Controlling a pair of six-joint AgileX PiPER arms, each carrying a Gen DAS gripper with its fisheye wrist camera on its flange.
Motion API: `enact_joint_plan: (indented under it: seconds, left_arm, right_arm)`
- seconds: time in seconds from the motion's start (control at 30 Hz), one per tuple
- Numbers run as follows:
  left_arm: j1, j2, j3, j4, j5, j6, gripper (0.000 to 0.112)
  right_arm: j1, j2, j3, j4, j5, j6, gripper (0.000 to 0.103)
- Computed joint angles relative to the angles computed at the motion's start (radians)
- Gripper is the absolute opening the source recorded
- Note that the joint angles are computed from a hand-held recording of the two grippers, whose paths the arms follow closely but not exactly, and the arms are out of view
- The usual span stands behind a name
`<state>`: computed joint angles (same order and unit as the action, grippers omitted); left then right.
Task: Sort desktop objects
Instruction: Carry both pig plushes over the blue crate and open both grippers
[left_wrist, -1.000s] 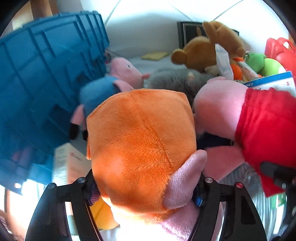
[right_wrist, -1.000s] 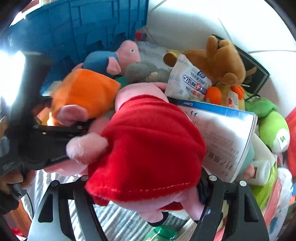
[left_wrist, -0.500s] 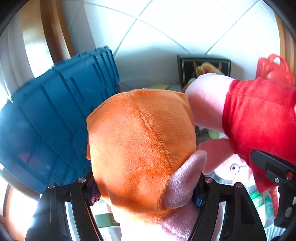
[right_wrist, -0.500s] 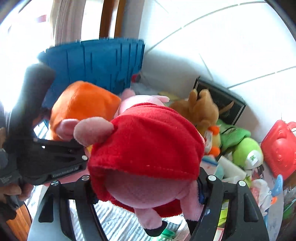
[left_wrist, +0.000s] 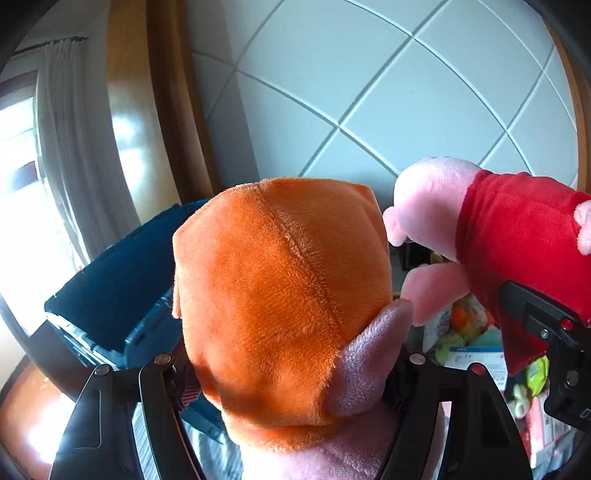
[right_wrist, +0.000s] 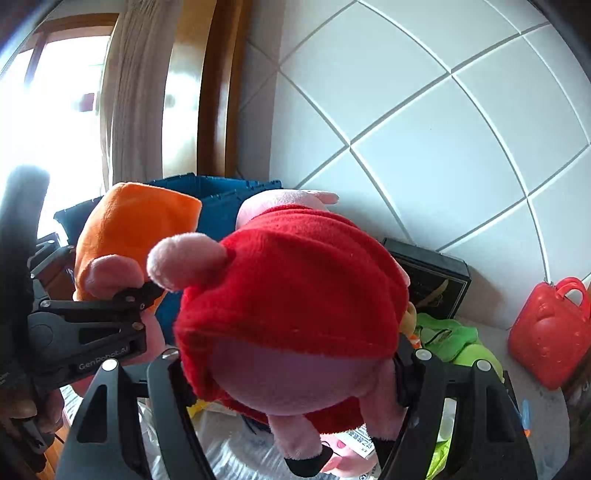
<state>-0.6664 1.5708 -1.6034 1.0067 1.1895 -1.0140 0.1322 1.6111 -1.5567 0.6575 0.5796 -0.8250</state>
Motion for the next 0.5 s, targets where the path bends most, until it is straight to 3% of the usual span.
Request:
enact_joint_plan:
  seconds: [0.23, 0.37, 0.5]
  left_arm:
    - [0.106, -0.158, 0.005, 0.001, -0.019, 0.110, 0.075]
    - [0.312, -0.238, 0.001, -0.112, -0.156, 0.269, 0.075]
    - [0.651, -0.233, -0.034, -0.418, -0.372, 0.589, 0.076]
  right_arm:
    - [0.173, 0.040, -0.198, -0.177, -0.015, 0.258, 0.073]
    - [0.327, 0.089, -0.333, -0.408, -0.027, 0.524, 0.073]
    - [0.505, 0.201, -0.512, -0.767, -0.003, 0.876, 0.073]
